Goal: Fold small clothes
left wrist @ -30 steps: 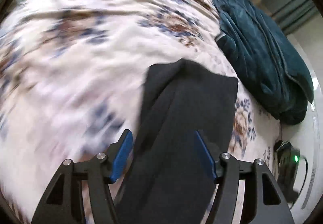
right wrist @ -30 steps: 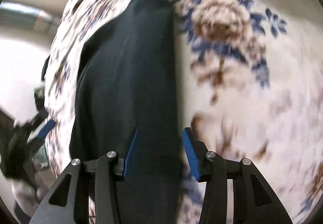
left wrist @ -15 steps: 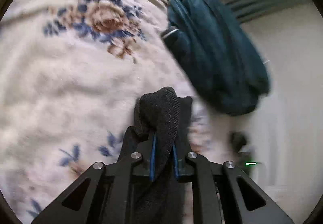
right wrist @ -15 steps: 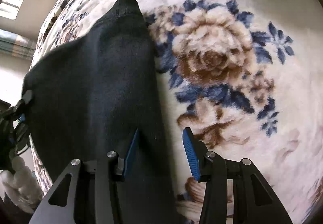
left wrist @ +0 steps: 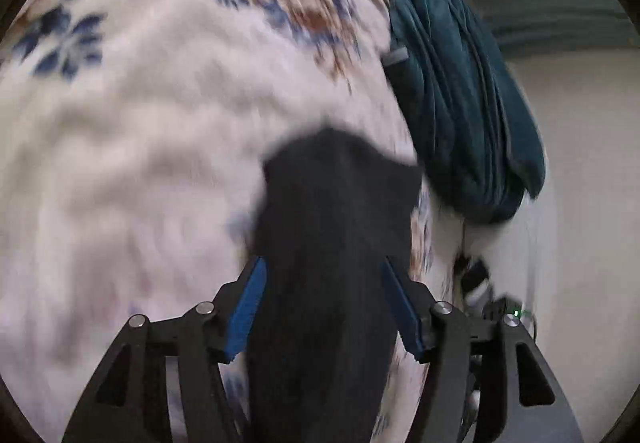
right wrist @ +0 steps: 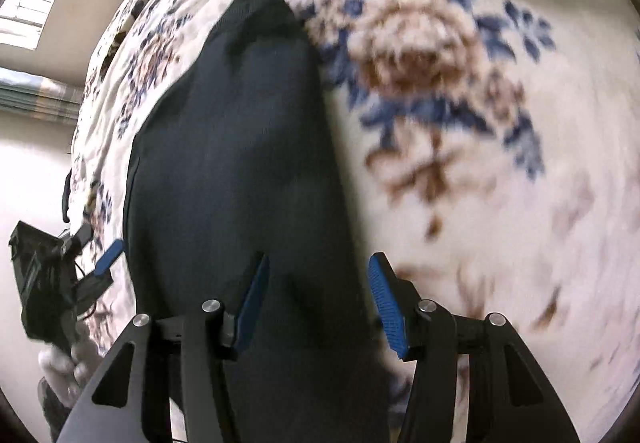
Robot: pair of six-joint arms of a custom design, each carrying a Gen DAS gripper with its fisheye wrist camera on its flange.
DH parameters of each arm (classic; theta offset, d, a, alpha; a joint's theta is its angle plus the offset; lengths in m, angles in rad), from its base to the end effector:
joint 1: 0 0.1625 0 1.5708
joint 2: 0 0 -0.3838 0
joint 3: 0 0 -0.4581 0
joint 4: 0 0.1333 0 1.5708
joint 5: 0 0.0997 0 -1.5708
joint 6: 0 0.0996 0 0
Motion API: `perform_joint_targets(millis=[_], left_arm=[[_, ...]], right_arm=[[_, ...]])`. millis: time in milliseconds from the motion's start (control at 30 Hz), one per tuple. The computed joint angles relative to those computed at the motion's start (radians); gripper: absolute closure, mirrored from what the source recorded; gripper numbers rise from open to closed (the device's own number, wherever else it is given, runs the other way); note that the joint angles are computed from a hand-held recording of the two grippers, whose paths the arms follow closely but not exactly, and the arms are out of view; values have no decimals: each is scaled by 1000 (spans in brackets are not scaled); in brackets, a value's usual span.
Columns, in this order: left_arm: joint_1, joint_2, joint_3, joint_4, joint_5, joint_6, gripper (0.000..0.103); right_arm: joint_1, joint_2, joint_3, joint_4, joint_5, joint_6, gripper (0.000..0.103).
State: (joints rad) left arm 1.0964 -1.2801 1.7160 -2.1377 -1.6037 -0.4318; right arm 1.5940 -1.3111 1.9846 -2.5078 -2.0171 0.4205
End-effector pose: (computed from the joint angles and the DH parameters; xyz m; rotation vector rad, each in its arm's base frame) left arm -0.1754 -0.6262 0.2511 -0.0683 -3.0499 0.1579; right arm 0.1037 -0.5740 0.1869 -0.6177 -2.6535 0.4880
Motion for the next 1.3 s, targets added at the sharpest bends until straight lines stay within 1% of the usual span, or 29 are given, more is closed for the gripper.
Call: perform_joint_targets(millis=[33, 67, 133, 167, 200, 233, 300, 333, 367, 400, 500, 533, 567, 600, 633, 667, 700, 733, 767, 800, 833, 867, 900, 933, 967, 1100, 1167, 1233, 1300], left_arm=[[-13, -20, 24, 11, -11, 3, 46], [-31, -26, 35, 46, 3, 12, 46], [-63, -23, 46, 113, 73, 44, 48], [-82, -31, 66, 117, 128, 72, 63], [-104, -39, 78, 138, 222, 102, 81], [-112, -15, 57, 161, 274, 116, 87], [-108, -17, 43, 189, 318, 105, 83], [-123, -20, 40, 206, 387, 99, 84], [-131, -22, 27, 229, 423, 94, 86], [-126, -29, 27, 222, 416, 83, 86], [-92, -82, 49, 162, 245, -1, 70], [-99, -105, 70, 157, 225, -2, 56], [-121, -128, 96, 158, 237, 1, 47], [-141, -141, 121, 155, 247, 24, 46], [-162, -161, 149, 186, 289, 52, 46], [-189, -161, 162, 239, 373, 61, 46], [-209, -155, 175, 298, 466, 61, 46], [-207, -150, 187, 317, 517, 58, 43], [-195, -156, 200, 321, 527, 25, 43], [-175, -167, 206, 309, 495, -35, 43], [-154, -188, 202, 293, 421, -77, 43], [-152, -205, 205, 282, 386, -86, 45], [-162, -222, 208, 288, 370, -85, 45], [-185, -243, 213, 314, 384, -96, 45], [-206, -272, 226, 325, 376, -107, 44], [-253, -372, 302, 387, 285, -177, 38], [-286, -412, 354, 467, 267, -212, 38], [-310, -468, 421, 542, 226, -257, 38], [-340, -526, 477, 601, 192, -312, 38]], right_arm=[[2, -12, 20, 0, 9, 4, 49], [5, -17, 33, 5, 20, 10, 49], [9, -22, 57, 11, 23, 17, 49], [12, -21, 64, 16, 12, 17, 49], [14, -20, 72, 13, -1, 17, 49], [14, -21, 79, 4, -3, 21, 49], [14, -30, 91, -3, -6, 33, 49], [16, -36, 99, -9, -10, 32, 49], [23, -40, 105, -11, -21, 31, 49], [23, -55, 117, -8, -23, 30, 49], [28, -95, 158, -25, 3, 41, 49], [32, -105, 171, -29, 12, 45, 49], [36, -115, 187, -29, 23, 48, 49], [38, -124, 204, -24, 35, 46, 49], [36, -131, 213, -8, 42, 38, 49], [37, -132, 224, 14, 34, 33, 49], [42, -128, 231, 42, 2, 39, 49], [44, -122, 233, 83, -39, 53, 49], [38, -121, 241, 124, -69, 68, 49], [32, -130, 253, 124, -70, 72, 49], [29, -145, 264, 120, -66, 79, 49], [34, -158, 270, 122, -68, 85, 49], [45, -169, 272, 132, -82, 95, 49], [54, -181, 277, 136, -89, 105, 49], [64, -203, 291, 138, -82, 118, 49], [101, -291, 381, 190, 0, 179, 47], [118, -308, 433, 228, 36, 208, 47], [141, -300, 479, 281, 37, 243, 47], [166, -324, 521, 276, 36, 265, 47]])
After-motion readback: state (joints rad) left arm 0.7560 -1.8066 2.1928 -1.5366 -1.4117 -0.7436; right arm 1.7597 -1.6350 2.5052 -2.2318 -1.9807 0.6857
